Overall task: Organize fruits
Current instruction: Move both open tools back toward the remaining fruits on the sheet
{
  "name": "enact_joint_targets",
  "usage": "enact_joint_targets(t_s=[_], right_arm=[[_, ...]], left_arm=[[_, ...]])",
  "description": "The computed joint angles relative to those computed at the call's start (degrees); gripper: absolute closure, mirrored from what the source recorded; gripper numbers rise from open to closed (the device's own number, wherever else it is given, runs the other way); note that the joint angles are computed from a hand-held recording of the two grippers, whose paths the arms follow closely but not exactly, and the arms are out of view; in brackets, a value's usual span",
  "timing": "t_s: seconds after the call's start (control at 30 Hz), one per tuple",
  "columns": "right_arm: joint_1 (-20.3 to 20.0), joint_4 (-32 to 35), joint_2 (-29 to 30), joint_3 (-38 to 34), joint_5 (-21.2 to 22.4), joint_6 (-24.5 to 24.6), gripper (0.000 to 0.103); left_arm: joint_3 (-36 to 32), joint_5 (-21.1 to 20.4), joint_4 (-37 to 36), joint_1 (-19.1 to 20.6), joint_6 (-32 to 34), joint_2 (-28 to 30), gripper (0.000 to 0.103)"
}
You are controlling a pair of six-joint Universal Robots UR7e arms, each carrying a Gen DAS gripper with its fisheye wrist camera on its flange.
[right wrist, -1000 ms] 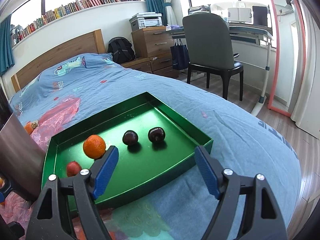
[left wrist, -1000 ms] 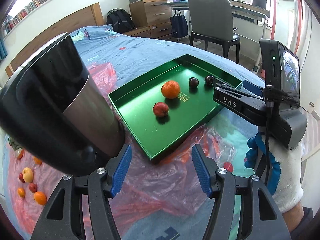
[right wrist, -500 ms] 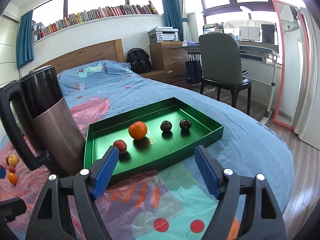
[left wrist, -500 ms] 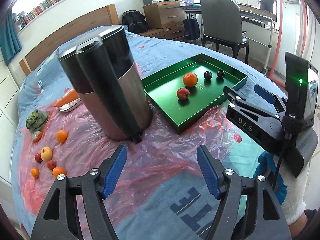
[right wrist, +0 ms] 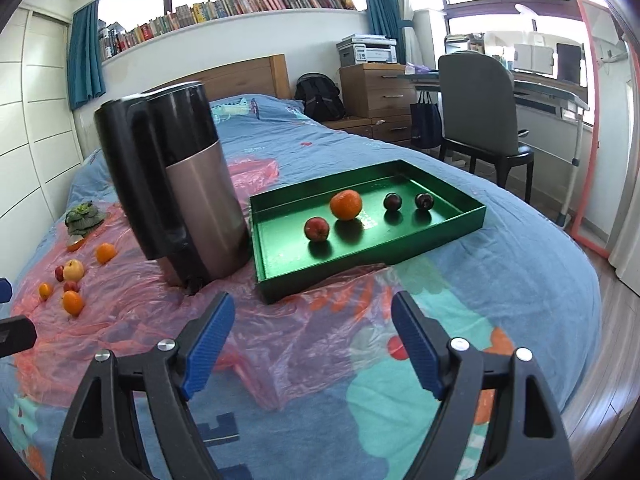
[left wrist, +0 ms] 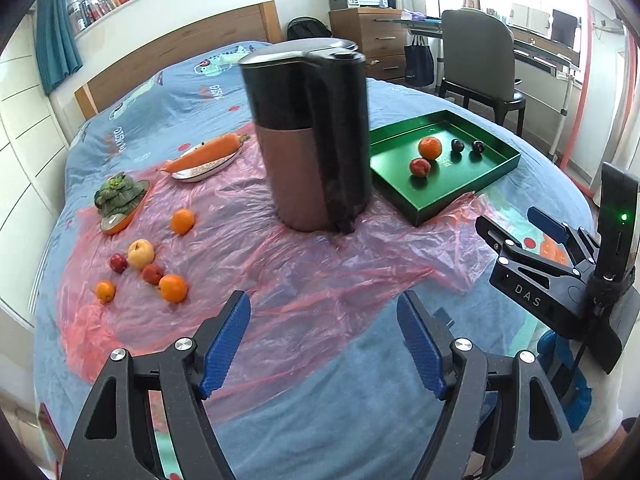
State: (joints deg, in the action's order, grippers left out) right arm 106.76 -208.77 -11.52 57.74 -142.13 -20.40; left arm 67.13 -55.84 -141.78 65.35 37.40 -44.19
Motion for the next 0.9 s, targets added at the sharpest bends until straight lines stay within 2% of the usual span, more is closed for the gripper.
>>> enact_joint_targets(t_s=[0.1,0.27,0.63,0.77,0.9], right_arm=[[1.0,3.5,1.5,-1.8,0.1,0.5,0.0],[3.0,8.8,3.5,-3.4,2.7,2.9,0.0],[7.1,27.3,9.6,-12.2,12.0,1.6,0.0],[8.1,33.1,11.4,-15.3,14.3,0.7,0.0],[8.7,37.3,12.4,-17.0,14.8,0.4,0.0]], left_arm=[[0.5,1.1,-0.9,1.1,-0.4,-1.7,0.032],[2.1,3.5,-3.2,3.4,-0.7,-4.8,0.032],[4.7,9.1,-5.6,9.0,-3.6,-10.7,0.032],[5.4,9.7,-6.4,10.6,-4.0,-12.4,0.032],[5.2,9.4,-5.2,12.3,-5.0,-13.1,0.032]])
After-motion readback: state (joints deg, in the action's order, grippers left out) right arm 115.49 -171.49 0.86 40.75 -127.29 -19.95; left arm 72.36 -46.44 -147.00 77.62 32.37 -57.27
